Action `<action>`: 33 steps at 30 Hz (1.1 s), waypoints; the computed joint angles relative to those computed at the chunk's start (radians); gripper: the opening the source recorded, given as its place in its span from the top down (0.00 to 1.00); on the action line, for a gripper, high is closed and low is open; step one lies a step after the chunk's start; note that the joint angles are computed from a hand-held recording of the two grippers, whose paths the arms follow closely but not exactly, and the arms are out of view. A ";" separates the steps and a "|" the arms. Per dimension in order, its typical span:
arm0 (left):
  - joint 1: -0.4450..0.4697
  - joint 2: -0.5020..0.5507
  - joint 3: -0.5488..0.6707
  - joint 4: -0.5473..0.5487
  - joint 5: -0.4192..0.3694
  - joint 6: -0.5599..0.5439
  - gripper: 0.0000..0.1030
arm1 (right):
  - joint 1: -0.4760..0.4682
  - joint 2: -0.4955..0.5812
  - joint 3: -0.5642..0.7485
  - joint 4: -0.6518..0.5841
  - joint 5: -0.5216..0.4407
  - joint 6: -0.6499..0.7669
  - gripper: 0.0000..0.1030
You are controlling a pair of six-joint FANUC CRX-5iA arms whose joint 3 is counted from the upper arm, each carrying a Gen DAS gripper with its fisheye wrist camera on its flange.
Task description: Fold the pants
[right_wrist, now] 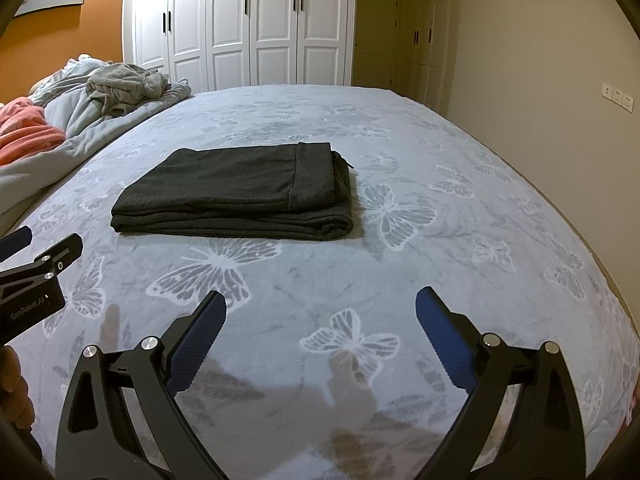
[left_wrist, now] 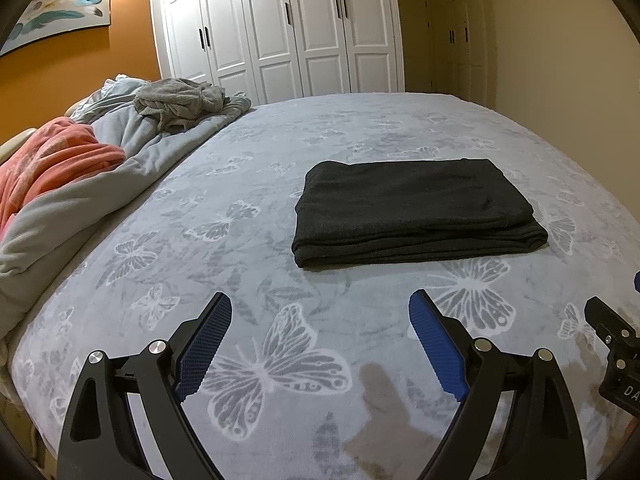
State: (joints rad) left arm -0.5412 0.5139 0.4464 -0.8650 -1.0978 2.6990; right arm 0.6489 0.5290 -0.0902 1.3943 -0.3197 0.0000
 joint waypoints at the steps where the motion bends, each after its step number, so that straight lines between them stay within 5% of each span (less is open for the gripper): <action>1: -0.001 0.001 0.002 -0.002 -0.003 0.002 0.15 | 0.000 -0.001 -0.001 0.003 0.001 -0.004 0.09; 33: -0.001 0.004 0.005 -0.004 -0.009 -0.002 0.15 | 0.001 0.001 0.000 -0.002 -0.001 -0.002 0.09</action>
State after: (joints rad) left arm -0.5426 0.5178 0.4512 -0.8693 -1.1063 2.6971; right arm 0.6502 0.5302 -0.0898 1.3922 -0.3203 -0.0021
